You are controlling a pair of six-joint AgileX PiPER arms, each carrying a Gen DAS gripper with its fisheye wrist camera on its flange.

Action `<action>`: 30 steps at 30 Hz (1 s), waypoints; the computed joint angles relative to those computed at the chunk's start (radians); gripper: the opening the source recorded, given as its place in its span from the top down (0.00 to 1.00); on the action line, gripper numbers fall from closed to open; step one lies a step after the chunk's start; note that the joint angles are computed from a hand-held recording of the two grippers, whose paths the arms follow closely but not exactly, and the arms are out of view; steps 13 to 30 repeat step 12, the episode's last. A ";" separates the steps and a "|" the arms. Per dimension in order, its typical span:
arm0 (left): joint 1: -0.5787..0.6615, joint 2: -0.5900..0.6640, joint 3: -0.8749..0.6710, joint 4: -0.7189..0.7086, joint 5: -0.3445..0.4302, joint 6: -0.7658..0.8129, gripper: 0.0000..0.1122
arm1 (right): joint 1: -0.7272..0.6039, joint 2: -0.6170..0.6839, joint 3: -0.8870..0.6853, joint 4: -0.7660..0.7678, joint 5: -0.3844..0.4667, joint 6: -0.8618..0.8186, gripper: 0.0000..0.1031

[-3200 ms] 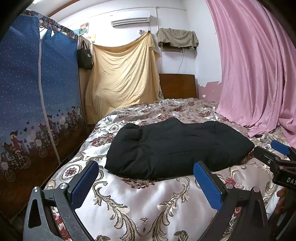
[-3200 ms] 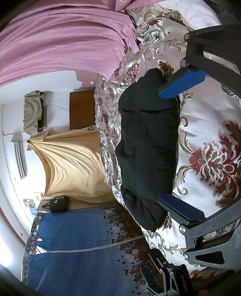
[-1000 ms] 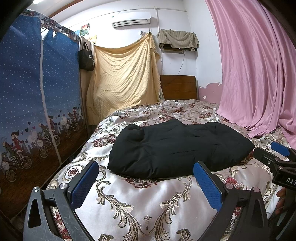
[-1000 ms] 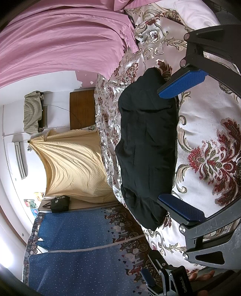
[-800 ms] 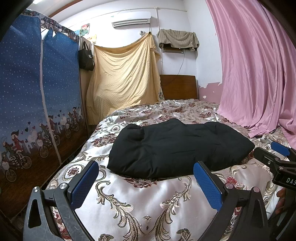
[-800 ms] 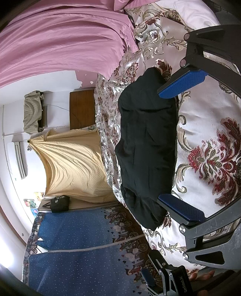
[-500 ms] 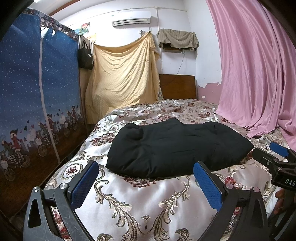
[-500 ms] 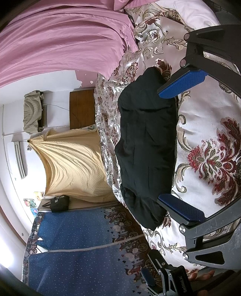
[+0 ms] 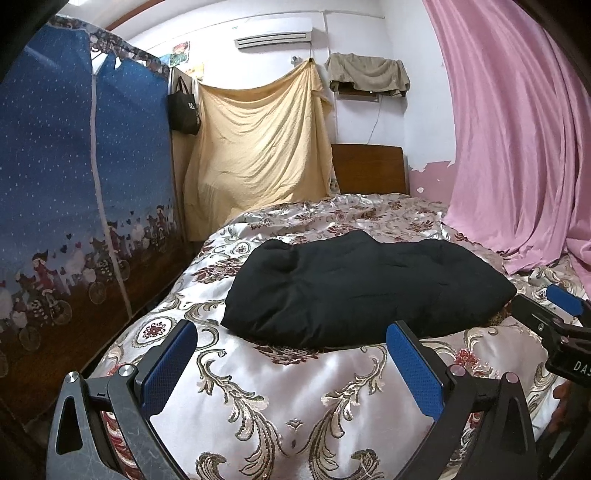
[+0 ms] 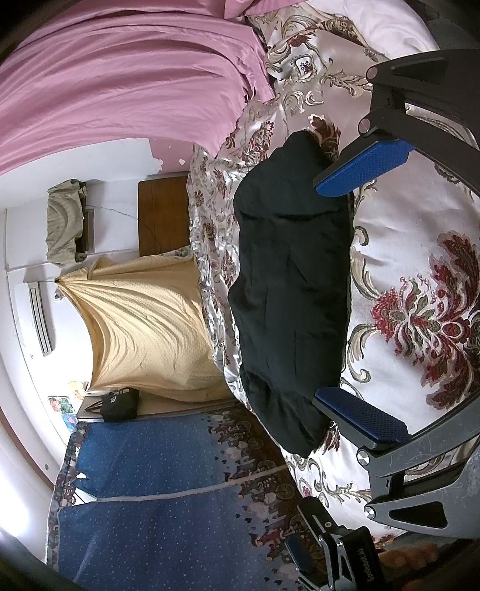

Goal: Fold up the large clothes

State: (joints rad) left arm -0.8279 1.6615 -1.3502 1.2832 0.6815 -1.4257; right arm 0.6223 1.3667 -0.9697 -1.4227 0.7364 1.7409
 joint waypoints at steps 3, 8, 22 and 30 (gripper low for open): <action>-0.007 0.000 0.002 0.010 0.006 -0.006 0.08 | 0.002 0.001 -0.001 0.000 0.001 0.004 0.01; -0.022 0.002 0.004 0.034 0.027 -0.024 0.08 | 0.006 0.008 -0.003 -0.003 0.003 0.011 0.01; -0.024 0.001 0.004 0.034 0.029 -0.025 0.08 | 0.008 0.012 -0.004 -0.003 0.005 0.014 0.01; -0.024 0.001 0.004 0.034 0.029 -0.025 0.08 | 0.008 0.012 -0.004 -0.003 0.005 0.014 0.01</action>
